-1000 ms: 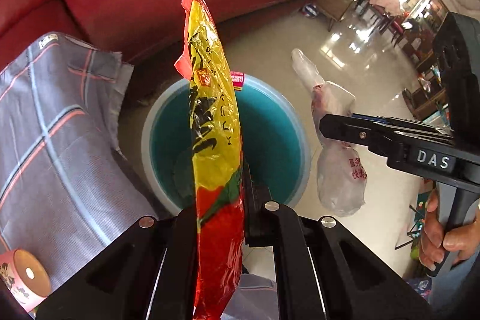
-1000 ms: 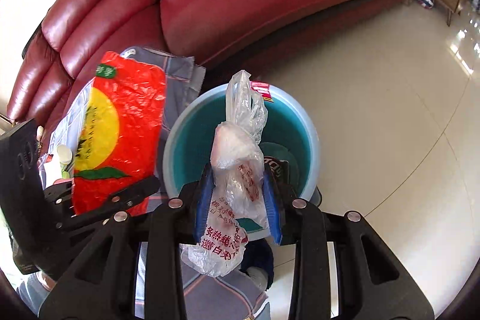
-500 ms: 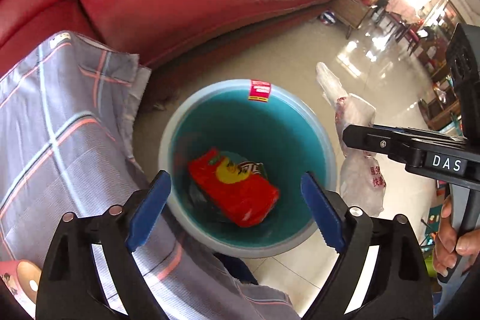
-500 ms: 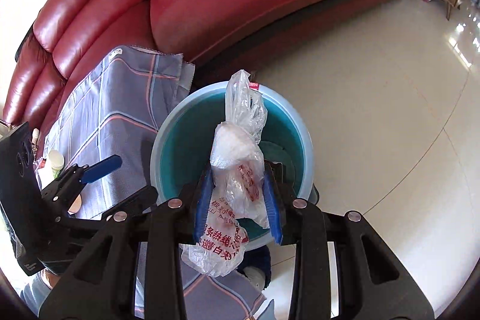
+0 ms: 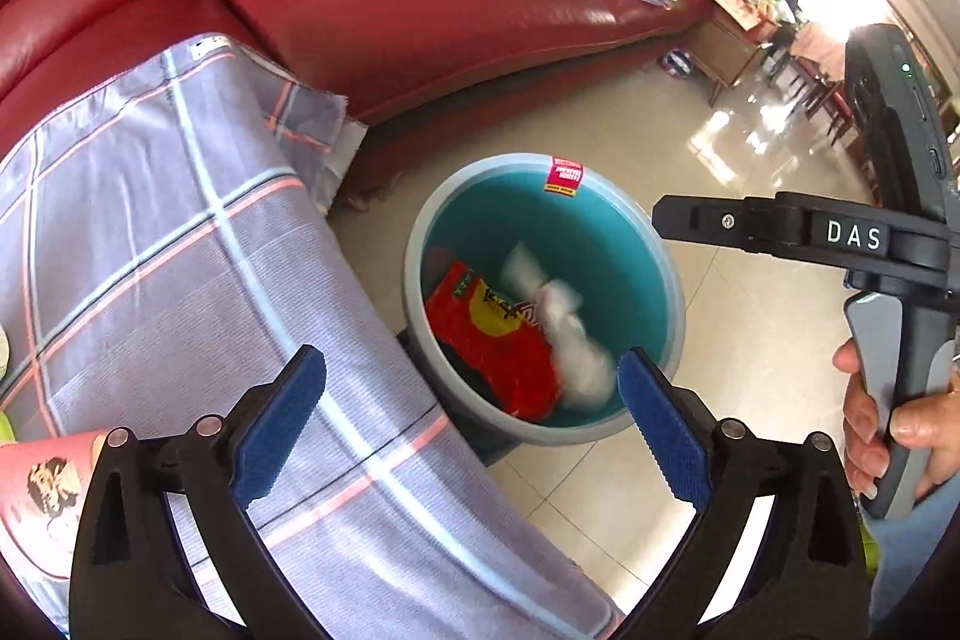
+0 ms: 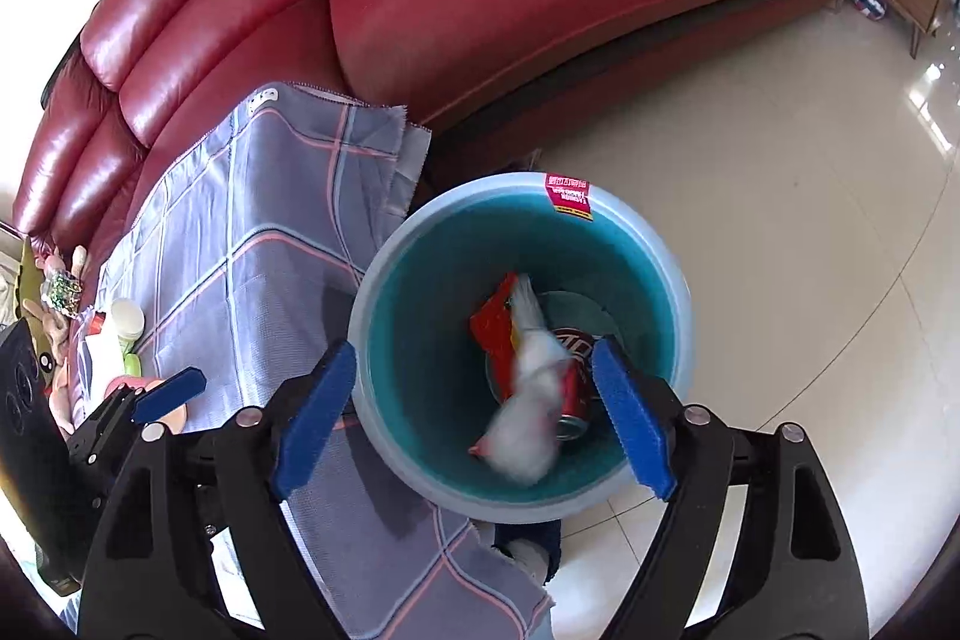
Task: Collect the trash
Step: 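Carry the snack bag and plastic bag to the bucket and release both, then return both tools to the table toward the water bottle and pink cup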
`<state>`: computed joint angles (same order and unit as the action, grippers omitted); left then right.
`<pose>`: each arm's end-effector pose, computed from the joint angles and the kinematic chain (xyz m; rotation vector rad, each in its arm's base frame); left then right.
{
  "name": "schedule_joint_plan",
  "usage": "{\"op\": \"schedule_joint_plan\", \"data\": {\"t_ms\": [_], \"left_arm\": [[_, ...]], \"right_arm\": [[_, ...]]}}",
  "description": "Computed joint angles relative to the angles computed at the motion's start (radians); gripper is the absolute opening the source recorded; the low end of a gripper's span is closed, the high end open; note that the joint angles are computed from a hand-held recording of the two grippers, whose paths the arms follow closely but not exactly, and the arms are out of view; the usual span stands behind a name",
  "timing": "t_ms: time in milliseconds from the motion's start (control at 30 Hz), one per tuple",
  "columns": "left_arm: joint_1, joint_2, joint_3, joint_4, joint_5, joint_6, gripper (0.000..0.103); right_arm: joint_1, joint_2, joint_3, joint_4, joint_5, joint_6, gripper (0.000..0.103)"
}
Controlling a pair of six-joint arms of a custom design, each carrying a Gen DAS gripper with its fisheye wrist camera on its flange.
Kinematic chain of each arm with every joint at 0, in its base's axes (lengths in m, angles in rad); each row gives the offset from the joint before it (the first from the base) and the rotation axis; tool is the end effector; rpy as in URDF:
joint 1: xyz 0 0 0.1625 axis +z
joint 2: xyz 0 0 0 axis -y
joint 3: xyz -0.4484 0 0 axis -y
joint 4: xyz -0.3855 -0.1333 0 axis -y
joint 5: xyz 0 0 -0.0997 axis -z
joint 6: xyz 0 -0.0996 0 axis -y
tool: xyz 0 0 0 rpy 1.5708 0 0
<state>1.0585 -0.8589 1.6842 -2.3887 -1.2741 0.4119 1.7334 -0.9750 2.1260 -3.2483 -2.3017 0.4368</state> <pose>-0.1787 -0.6491 0.1228 1.2697 2.5458 -0.0108 0.1521 -0.5144 0.1676 -0.5840 -2.3879 0.9059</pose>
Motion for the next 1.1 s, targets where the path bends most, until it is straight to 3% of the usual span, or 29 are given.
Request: {"op": "schedule_joint_plan", "data": {"t_ms": [100,467,767,1100], "left_arm": [[0.007,-0.016,0.001,0.011,-0.005,-0.001,0.099],[0.027,-0.091,0.046,0.002,-0.001,0.003,0.099],[0.048,-0.175,0.078,0.003,0.004,-0.013,0.099],[0.097,-0.292,0.117,0.025,0.082,-0.084,0.099]], "right_arm": [[0.016,0.008,-0.010,0.029,-0.026,0.025,0.085],[0.081,0.041,-0.034,0.129,-0.086,0.112,0.087],[0.173,0.099,-0.096,0.235,-0.150,0.157,0.094],[0.242,0.200,-0.171,0.275,-0.114,0.144,0.096]]}}
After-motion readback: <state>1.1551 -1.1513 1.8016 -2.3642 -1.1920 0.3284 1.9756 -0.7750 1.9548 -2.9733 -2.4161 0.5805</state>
